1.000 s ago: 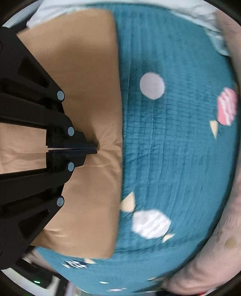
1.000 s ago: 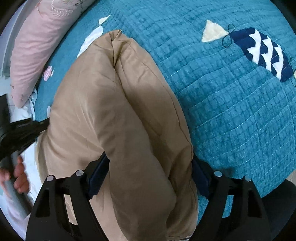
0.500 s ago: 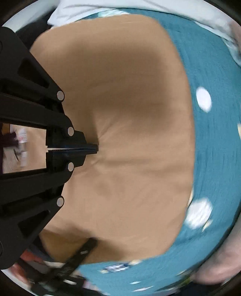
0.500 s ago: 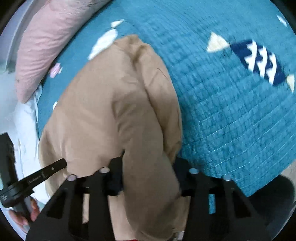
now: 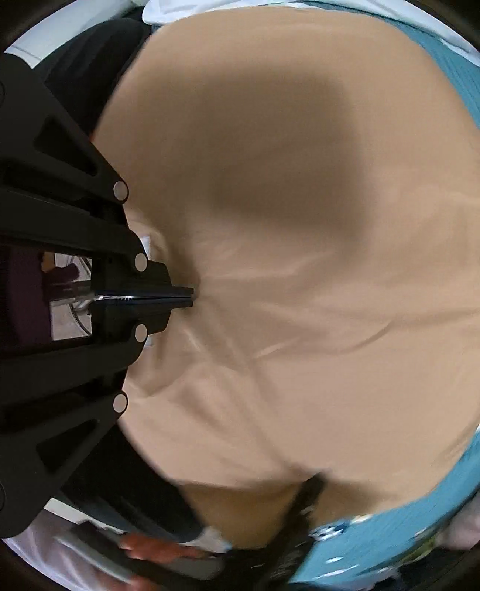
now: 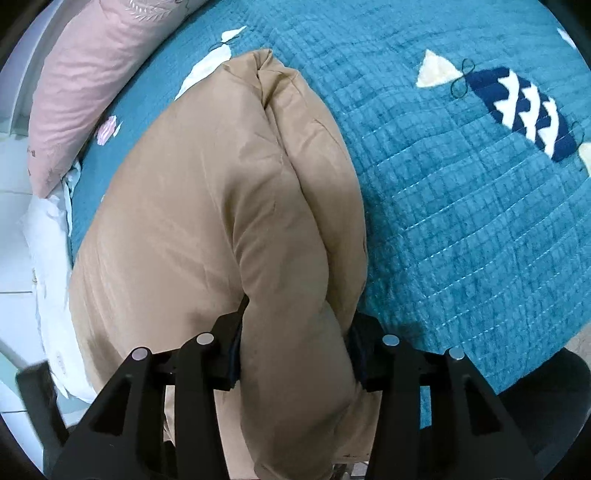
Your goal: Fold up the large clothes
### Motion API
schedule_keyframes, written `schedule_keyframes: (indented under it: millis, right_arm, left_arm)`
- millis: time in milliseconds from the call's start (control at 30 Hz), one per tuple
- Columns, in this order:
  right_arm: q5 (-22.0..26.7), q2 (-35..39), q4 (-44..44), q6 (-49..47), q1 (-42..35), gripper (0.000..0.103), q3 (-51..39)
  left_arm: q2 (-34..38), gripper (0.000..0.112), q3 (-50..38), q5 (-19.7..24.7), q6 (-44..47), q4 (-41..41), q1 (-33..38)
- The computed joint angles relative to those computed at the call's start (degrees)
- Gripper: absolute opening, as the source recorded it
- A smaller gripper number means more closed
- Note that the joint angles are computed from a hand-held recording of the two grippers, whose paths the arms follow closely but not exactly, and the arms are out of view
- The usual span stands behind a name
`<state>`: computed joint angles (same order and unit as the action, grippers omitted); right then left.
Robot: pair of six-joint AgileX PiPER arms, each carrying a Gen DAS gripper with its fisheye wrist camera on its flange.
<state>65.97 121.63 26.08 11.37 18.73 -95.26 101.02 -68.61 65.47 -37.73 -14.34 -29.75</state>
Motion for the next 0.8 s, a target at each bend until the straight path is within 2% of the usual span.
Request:
schedule_keyframes:
  millis: [133, 267, 467, 567, 600, 633, 667, 733, 800]
  right_arm:
    - [-0.68, 0.31, -0.57, 0.88, 0.58, 0.046, 0.21]
    - [-0.07, 1.00, -2.49, 2.48, 1.85, 0.047, -1.63]
    - [-0.55, 1.10, -0.55, 1.19, 0.71, 0.048, -0.72]
    - [0.11, 1.57, -0.73, 1.24, 0.75, 0.049, -1.62]
    - [0.14, 0.59, -0.21, -0.27, -0.33, 0.048, -0.08]
    - [0.37, 0.65, 0.16, -0.52, -0.56, 0.043, -0.16]
    - [0.38, 0.26, 0.74, -1.11, -0.95, 0.036, 0.11]
    - [0.10, -1.16, 1.53, -1.83, -1.69, 0.032, 0.85]
    - [-0.11, -3.04, 2.67, -2.38, -2.29, 0.030, 1.75]
  left_arm:
    - [1.92, 0.001, 5.65, -6.34, -2.52, 0.82, -2.37]
    - [-0.27, 0.001, 3.70, -2.58, -2.17, -0.39, -1.63]
    - [-6.83, 0.001, 3.77, -2.01, -3.18, 2.39, 1.19]
    - [-0.97, 0.000, 4.63, -4.06, 1.07, -0.09, 3.52]
    - [0.68, 0.001, 6.26, -5.93, 2.53, -1.17, 4.28]
    - [0.66, 0.001, 7.87, -8.46, 2.06, -1.11, 4.20]
    - [-0.11, 0.001, 8.14, -8.70, 1.31, -0.44, 3.84]
    - [-0.41, 0.001, 7.71, -7.91, 0.54, 0.86, 2.98]
    - [-1.29, 0.001, 9.20, -9.16, -0.16, 1.26, 2.66]
